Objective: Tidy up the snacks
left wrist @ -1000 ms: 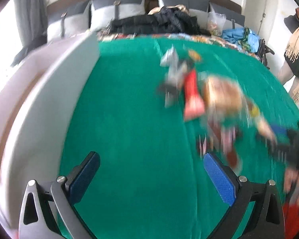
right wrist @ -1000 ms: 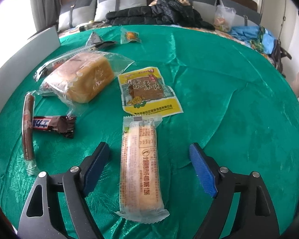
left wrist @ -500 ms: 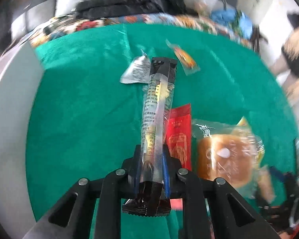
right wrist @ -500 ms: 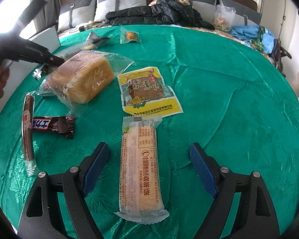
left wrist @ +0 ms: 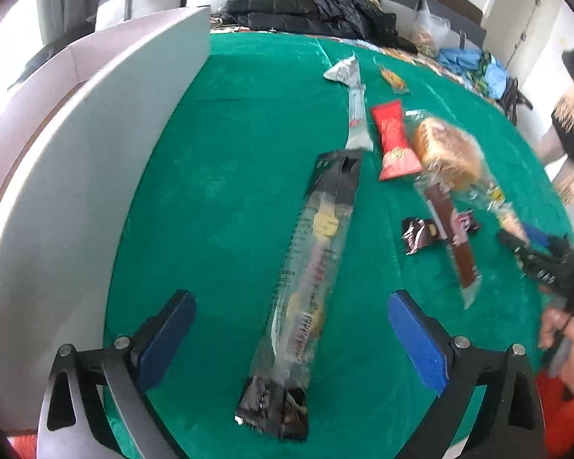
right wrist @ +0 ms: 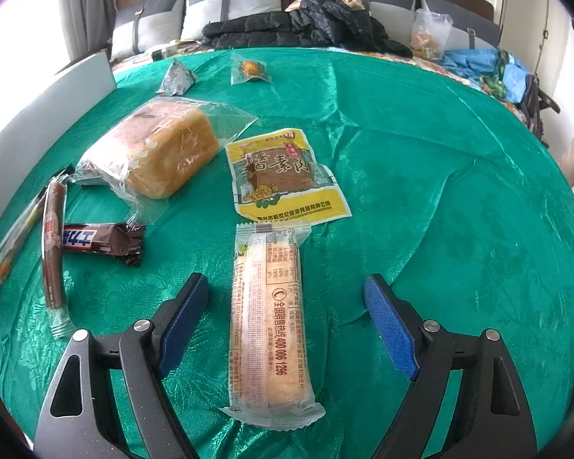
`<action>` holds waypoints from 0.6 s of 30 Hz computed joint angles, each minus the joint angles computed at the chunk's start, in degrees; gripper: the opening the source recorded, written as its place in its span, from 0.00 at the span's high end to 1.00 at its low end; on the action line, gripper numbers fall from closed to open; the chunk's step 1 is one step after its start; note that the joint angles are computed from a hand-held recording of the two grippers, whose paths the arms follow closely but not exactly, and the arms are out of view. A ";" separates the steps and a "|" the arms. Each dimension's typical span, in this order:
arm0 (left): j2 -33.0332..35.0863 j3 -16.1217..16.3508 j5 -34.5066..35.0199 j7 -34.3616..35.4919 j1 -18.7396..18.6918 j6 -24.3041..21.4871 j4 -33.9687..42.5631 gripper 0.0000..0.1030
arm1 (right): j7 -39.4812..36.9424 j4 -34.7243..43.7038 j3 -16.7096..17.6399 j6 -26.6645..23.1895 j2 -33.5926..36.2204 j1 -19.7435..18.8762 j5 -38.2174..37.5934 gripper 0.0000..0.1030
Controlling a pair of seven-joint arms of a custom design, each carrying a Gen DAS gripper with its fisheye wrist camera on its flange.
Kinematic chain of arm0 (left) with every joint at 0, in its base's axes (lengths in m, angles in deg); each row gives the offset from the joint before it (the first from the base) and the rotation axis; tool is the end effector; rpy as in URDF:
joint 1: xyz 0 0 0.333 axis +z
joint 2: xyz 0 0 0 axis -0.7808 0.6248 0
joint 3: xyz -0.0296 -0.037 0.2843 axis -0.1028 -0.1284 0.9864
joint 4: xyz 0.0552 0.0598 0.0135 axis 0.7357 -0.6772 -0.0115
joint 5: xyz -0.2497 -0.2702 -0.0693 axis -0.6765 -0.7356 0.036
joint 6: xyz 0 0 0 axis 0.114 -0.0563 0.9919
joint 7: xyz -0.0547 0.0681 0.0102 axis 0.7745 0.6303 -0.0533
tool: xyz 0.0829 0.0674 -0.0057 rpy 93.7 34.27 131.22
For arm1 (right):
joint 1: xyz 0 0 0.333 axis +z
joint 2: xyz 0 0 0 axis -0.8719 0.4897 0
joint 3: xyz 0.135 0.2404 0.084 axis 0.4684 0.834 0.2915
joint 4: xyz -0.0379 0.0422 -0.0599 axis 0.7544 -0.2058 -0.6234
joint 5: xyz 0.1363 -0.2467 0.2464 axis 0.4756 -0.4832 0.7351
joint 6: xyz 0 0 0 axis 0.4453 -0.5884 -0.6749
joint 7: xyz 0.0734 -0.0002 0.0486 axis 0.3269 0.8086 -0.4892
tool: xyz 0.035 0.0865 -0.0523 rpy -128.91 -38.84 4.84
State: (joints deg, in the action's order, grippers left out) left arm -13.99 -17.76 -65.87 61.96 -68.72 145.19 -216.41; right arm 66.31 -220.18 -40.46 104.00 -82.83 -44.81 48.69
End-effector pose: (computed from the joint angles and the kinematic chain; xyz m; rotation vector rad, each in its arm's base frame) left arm 0.3486 -0.2911 0.4760 -2.2344 1.5930 -0.5639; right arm 0.5009 0.1299 0.4665 -2.2154 1.2713 -0.4475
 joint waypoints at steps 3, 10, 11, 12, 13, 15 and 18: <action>3.86 -0.73 2.86 1.05 0.84 -2.73 2.08 0.03 | -0.01 0.00 0.02 0.00 -0.01 -0.02 0.01 0.17; 4.92 -0.79 7.38 -6.35 1.06 -4.89 1.67 0.00 | -0.03 0.06 0.04 -0.06 0.00 -0.03 0.05 0.17; 4.98 -0.69 7.93 -6.63 0.96 -4.64 1.54 0.00 | -0.11 0.01 0.01 -0.03 0.00 -0.03 0.10 0.17; 5.03 -0.63 8.53 -6.88 0.88 -4.34 1.42 0.00 | -0.15 0.05 0.00 -0.06 0.02 -0.01 0.18 0.17; 5.17 -0.74 9.46 -7.40 0.93 -3.89 1.29 0.00 | -0.22 -0.14 0.00 0.06 -0.06 0.02 0.28 0.17; 4.73 -1.09 12.04 -9.00 1.24 -2.81 0.48 0.00 | -0.33 -0.07 -0.01 -0.07 -0.01 0.06 0.37 0.16; 3.70 -1.18 12.37 -9.57 0.49 -2.82 -0.43 0.00 | -0.22 -0.05 0.07 -0.05 0.04 0.05 0.30 0.16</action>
State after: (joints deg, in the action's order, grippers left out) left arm -10.29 -18.94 -53.51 52.39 -68.23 142.36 -216.84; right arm 66.09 -220.23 -40.38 103.95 -82.79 -44.76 48.99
